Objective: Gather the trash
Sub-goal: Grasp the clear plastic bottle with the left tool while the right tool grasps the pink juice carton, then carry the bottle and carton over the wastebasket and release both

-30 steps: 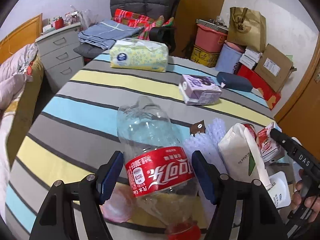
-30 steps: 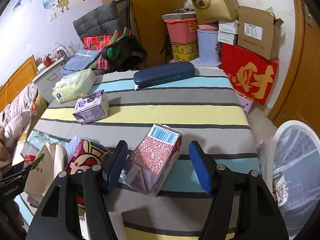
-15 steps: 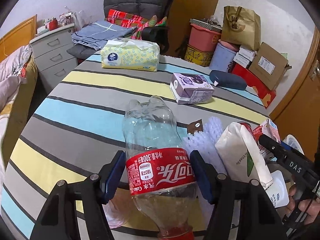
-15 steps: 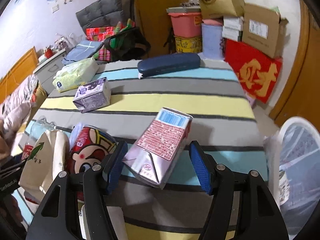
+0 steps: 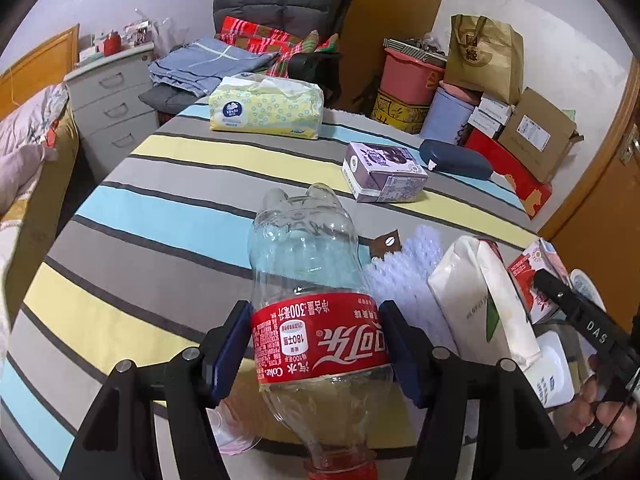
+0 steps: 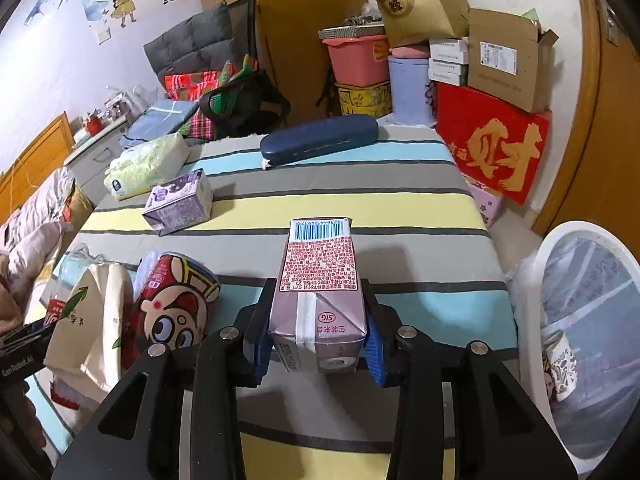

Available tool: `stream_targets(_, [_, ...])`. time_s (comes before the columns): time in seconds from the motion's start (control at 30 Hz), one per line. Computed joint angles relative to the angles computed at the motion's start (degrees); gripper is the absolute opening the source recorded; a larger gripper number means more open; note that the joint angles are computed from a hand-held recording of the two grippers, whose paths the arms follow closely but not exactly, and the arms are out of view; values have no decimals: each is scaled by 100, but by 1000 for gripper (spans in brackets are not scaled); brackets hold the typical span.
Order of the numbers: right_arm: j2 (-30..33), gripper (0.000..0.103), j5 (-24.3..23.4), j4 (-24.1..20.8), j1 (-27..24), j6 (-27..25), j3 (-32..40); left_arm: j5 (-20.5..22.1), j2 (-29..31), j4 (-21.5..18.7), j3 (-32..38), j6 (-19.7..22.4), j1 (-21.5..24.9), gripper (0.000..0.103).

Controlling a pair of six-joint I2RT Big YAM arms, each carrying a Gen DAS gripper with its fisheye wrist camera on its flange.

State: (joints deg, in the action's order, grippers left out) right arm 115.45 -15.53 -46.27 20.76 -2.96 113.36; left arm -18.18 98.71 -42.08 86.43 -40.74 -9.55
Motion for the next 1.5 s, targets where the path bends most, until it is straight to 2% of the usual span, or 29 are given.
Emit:
stream_targets(0.27, [-104, 39, -76, 123, -5, -2, -177, -11, -252, 69, -261, -126, -45, 65])
stream_targets(0.37, [-206, 39, -100, 234, -23, 17, -319, -235, -371, 20, -331, -153, -108, 65])
stream_targets(0.5, [-329, 39, -115, 359, -28, 24, -487, -271, -531, 66, -438, -166, -156, 65])
stream_targets(0.8, [-659, 39, -211, 706, -115, 93, -884, -540, -731, 80, -330, 44, -466, 65])
stream_targets(1.13, [-992, 39, -271, 1007, -320, 143, -1240, -611, -478, -4, 326, 441, -894, 65])
stream_targets(1.5, [-1178, 39, -207, 1167, -725, 207, -1428, -335, 346, -140, 1528, 863, -1351, 65])
